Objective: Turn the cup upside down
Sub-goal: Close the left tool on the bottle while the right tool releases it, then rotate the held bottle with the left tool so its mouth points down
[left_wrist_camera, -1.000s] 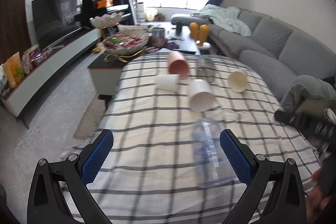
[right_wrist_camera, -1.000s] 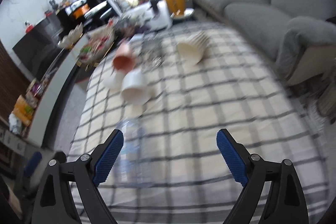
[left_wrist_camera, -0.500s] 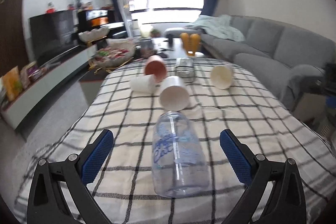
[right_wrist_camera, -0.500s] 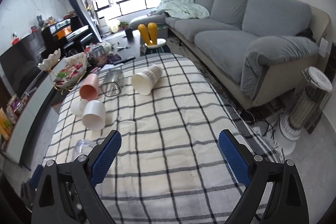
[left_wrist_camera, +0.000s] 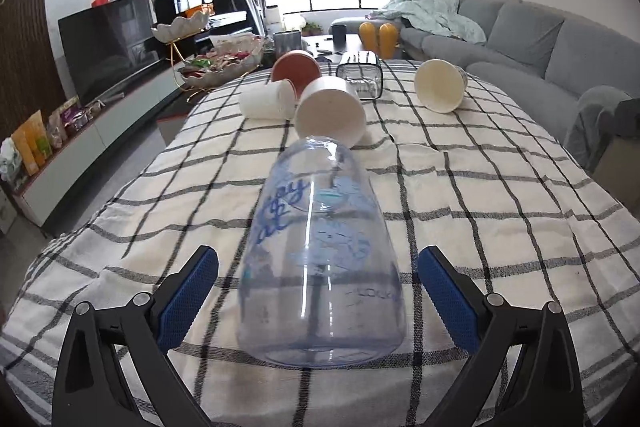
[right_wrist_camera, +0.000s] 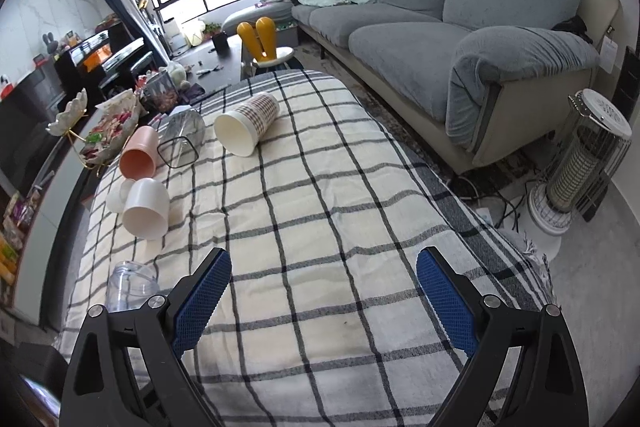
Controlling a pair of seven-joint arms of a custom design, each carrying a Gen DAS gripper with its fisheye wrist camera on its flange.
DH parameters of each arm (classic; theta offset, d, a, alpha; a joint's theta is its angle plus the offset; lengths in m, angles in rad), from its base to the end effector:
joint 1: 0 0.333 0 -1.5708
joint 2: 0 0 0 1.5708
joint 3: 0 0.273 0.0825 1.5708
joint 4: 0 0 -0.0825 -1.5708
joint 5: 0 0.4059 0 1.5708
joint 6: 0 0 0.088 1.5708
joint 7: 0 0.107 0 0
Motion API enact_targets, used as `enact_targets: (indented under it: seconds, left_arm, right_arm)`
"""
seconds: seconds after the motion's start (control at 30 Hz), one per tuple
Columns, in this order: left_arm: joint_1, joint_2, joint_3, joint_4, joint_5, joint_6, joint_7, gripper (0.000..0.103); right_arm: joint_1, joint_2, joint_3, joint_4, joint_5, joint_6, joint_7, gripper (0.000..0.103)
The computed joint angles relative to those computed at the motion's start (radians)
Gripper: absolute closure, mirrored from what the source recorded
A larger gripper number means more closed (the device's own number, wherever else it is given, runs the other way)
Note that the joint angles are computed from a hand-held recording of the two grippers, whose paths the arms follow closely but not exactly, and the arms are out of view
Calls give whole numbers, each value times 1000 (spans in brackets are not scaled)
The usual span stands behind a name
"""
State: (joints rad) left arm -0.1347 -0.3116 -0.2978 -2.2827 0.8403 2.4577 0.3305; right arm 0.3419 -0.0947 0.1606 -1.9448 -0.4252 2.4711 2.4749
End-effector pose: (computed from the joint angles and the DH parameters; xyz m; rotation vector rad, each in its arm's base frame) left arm 0.4792 -0.2279 0.4749 -1.8546 1.4410 -0.5654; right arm 0.5269 0.2938 0.5432 -1.6415 1.9008 -0.5525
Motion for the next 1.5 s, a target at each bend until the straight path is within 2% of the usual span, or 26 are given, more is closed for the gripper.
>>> enact_targets:
  seconds: [0.1, 0.13, 0.27, 0.47, 0.83, 0.93, 1.07, 1.27, 1.4, 1.5]
  left_arm:
    - [-4, 14, 10, 7, -35, -14, 15, 11]
    - [-6, 18, 13, 10, -48, -23, 20, 17]
    - [-6, 16, 13, 9, -41, -13, 32, 31]
    - [-7, 7, 10, 8, -42, -25, 35, 31]
    - [5, -50, -4, -12, 14, 7, 43, 31]
    - [10, -85, 0, -17, 14, 5, 76, 31]
    - [10, -121, 22, -15, -48, 5, 160, 31]
    - [-9, -100, 62, 77, -219, -127, 406, 31]
    - [-40, -7, 113, 232, -443, -305, 638, 31]
    - [-45, 110, 133, 416, -585, -495, 815, 31]
  right_arm:
    - [0, 3, -2, 1, 12, 0, -3, 9]
    - [0, 5, -3, 2, 17, -1, -3, 9]
    - [4, 14, -6, 8, 37, -11, -11, 9]
    - [5, 11, -5, 6, 16, -3, 0, 9]
    - [0, -19, 10, -11, -50, 38, 21, 9]
    - [0, -23, 17, -6, -61, 44, 16, 9]
    - [4, -20, 24, 16, -74, 50, 5, 9]
    - [24, 18, 21, 92, -26, 48, -41, 9]
    - [41, 63, 5, 165, 56, 17, -87, 9]
    - [49, 103, -13, 225, 171, -22, -123, 9]
